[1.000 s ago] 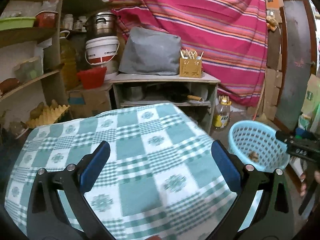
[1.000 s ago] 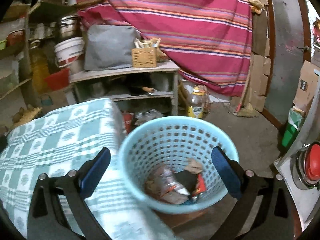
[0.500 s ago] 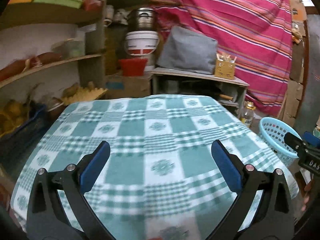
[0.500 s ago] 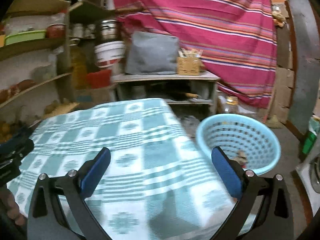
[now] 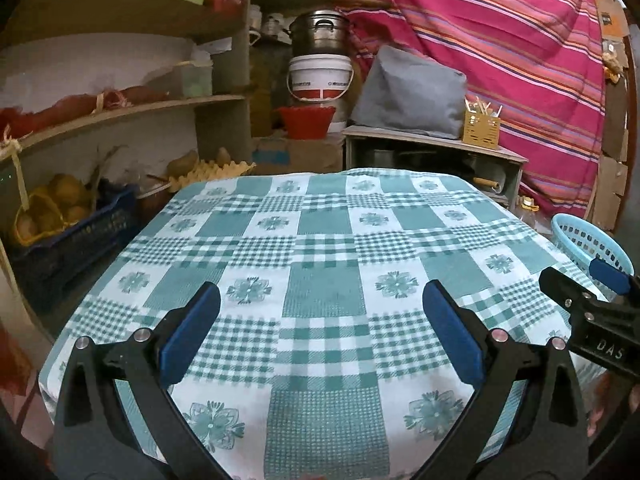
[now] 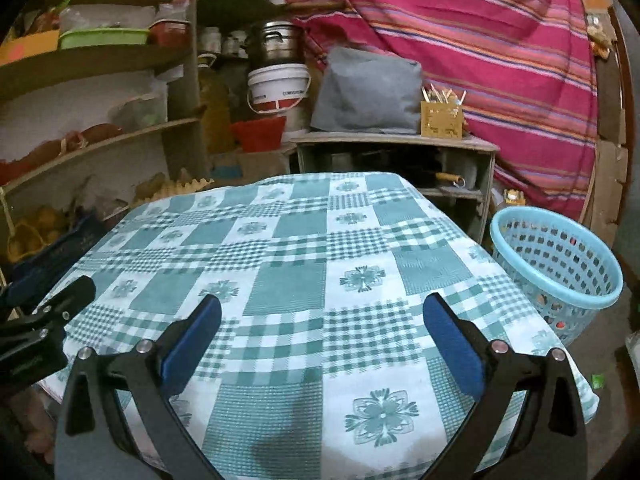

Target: Collect trash

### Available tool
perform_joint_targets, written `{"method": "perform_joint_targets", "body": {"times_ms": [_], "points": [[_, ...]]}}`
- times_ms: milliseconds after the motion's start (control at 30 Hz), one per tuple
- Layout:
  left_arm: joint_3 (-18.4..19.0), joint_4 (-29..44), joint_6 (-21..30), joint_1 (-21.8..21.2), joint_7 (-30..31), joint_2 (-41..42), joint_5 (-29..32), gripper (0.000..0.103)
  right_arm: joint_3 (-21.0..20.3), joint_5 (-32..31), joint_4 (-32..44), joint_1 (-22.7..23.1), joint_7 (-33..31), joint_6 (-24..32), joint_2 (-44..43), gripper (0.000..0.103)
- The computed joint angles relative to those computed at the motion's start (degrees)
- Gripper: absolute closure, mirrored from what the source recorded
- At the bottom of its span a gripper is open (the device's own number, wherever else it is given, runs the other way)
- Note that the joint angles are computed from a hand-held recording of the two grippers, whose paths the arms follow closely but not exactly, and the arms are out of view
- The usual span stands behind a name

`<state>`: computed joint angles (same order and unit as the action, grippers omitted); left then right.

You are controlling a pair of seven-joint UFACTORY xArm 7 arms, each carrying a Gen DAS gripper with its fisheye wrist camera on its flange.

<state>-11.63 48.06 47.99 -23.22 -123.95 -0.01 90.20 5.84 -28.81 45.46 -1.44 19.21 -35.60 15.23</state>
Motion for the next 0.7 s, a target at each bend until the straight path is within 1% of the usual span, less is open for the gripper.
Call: {"method": "perform_joint_targets", "body": {"times_ms": [33, 133, 200, 267, 400, 567, 700], "points": [[0.13, -0.32, -0.43, 0.12, -0.76, -0.14, 0.29, 0.005, -0.58, 2.56, -0.9, 1.43, -2.51, -1.01, -0.35, 0.005], [0.16, -1.11, -0.67, 0.34, -1.97, -0.52, 0.55, 0.005, -1.21, 5.93, -2.44, 3.24, -6.83, -2.66, -1.23, 0.005], [0.07, -1.11, -0.46, 0.34, -2.08, -0.56, 0.58, 0.005, -1.06, 6.27, -2.64, 3.28, -7.14, -2.84, -1.44, 0.005], [0.03, -1.23, -0.49, 0.37, -2.29, -0.65, 0.79, 0.005, -0.76, 5.07, -2.37, 2.59, -5.95, -2.85, -1.38, 0.005], [0.15, -1.38, -1.43, 0.64, -3.02, -0.71, 1.23, 0.005, -1.08, 6.88, -2.62, 3.55, -7.93, -3.18, -1.37, 0.005], [0.09, -0.88, -1.12, 0.61, -1.93, -0.28, 0.29, 0.005, -0.84, 6.67, -2.52, 3.55, -8.14, -2.94, -1.33, 0.005], [0.48, -0.55, -2.3, 0.93, -0.95, -0.05, -0.37, 0.005, -0.84, 7.41, -2.59, 3.85, -8.74, -3.11, -1.3, 0.005]]}}
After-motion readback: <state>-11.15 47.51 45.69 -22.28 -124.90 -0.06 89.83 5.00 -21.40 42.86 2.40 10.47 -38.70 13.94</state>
